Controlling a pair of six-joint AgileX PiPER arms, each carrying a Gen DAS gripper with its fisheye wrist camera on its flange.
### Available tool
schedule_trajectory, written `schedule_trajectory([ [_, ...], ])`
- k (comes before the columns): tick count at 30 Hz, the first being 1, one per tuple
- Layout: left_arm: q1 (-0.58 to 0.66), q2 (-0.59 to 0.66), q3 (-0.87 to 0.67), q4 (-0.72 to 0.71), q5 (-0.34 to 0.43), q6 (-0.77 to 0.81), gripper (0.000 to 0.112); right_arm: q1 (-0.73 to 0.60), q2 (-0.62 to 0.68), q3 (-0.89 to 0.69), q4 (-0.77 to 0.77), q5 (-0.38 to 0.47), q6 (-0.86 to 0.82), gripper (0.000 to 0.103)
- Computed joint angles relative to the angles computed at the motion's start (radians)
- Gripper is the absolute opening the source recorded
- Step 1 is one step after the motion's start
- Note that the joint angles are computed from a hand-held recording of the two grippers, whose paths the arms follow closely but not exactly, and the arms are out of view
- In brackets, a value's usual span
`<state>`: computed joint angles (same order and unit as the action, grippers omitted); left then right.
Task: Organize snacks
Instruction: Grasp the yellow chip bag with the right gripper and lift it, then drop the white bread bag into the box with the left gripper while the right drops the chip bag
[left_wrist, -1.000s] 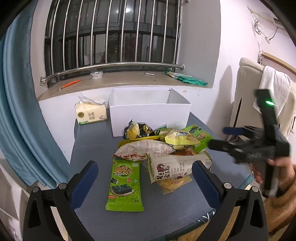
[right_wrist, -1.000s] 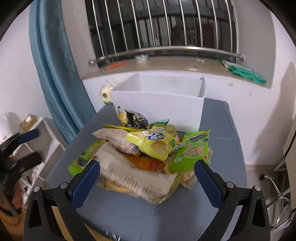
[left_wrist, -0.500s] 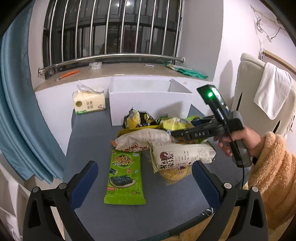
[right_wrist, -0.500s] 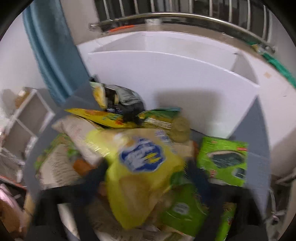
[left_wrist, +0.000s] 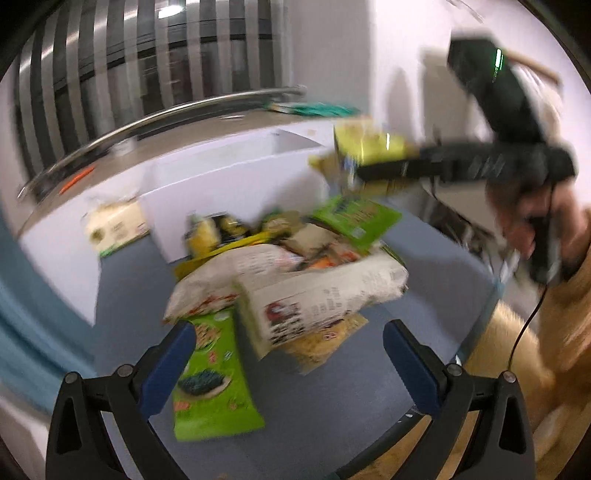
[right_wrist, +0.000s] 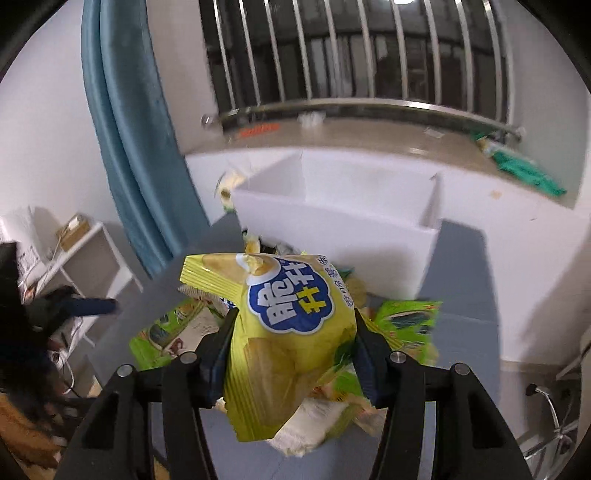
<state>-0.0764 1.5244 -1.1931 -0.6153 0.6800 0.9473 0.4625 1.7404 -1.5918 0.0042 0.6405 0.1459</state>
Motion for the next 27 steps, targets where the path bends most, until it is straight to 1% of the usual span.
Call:
schedule_trajectory([
  [3,-0.061,0.056,-0.049,0.069,0.002,0.015,0.103,0.009,-0.113,0.113,-0.066,-0.038,0.098,0.060],
  [5,-0.093,0.098,-0.092,0.097,0.017,0.024,0.103,0.005,-0.145,0.132,-0.099,-0.042,0.146,0.060],
  [7,-0.126,0.136,-0.136,0.140,0.020,0.015,0.103,0.000,-0.210,0.200,-0.106,-0.066,0.175,0.061],
  [9,-0.169,0.176,-0.185,0.220,0.012,-0.028,0.103,0.008,-0.280,0.268,-0.147,-0.087,0.236,0.061],
  [11,-0.214,0.222,-0.237,0.311,0.007,-0.064,0.103,0.019,-0.332,0.313,-0.193,-0.085,0.288,0.061],
  [12,-0.227,0.245,-0.261,0.353,0.016,-0.085,0.103,0.026,-0.359,0.339,-0.226,-0.086,0.329,0.061],
  [14,-0.260,0.302,-0.313,0.468,0.037,-0.152,0.102,0.030,-0.397,0.374,-0.238,-0.090,0.352,0.061],
  [15,-0.278,0.336,-0.339,0.533,0.052,-0.187,0.093,0.033,-0.407,0.385,-0.257,-0.092,0.373,0.061],
  [16,-0.281,0.344,-0.340,0.557,0.056,-0.195,0.079,0.030,-0.411,0.391,-0.259,-0.094,0.376,0.061],
  [17,-0.286,0.352,-0.339,0.579,0.053,-0.202,0.069,0.026,-0.414,0.398,-0.257,-0.094,0.373,0.061],
  [18,-0.284,0.352,-0.338,0.568,0.059,-0.195,0.054,0.026,-0.419,0.409,-0.273,-0.096,0.387,0.061],
  [19,-0.273,0.346,-0.338,0.526,0.069,-0.175,0.042,0.025,-0.415,0.414,-0.287,-0.098,0.402,0.061],
  [21,-0.238,0.326,-0.341,0.420,0.088,-0.178,0.041,0.019,-0.416,0.435,-0.299,-0.107,0.420,0.061],
  [23,-0.181,0.296,-0.328,0.264,0.110,-0.129,0.040,0.006,-0.420,0.455,-0.262,-0.128,0.399,0.061],
  [26,-0.083,0.244,-0.301,0.034,0.190,-0.037,0.040,0.010,-0.418,0.475,-0.255,-0.150,0.402,0.061],
  [27,-0.060,0.232,-0.293,-0.018,0.205,-0.016,0.040,0.015,-0.411,0.473,-0.264,-0.152,0.411,0.061],
])
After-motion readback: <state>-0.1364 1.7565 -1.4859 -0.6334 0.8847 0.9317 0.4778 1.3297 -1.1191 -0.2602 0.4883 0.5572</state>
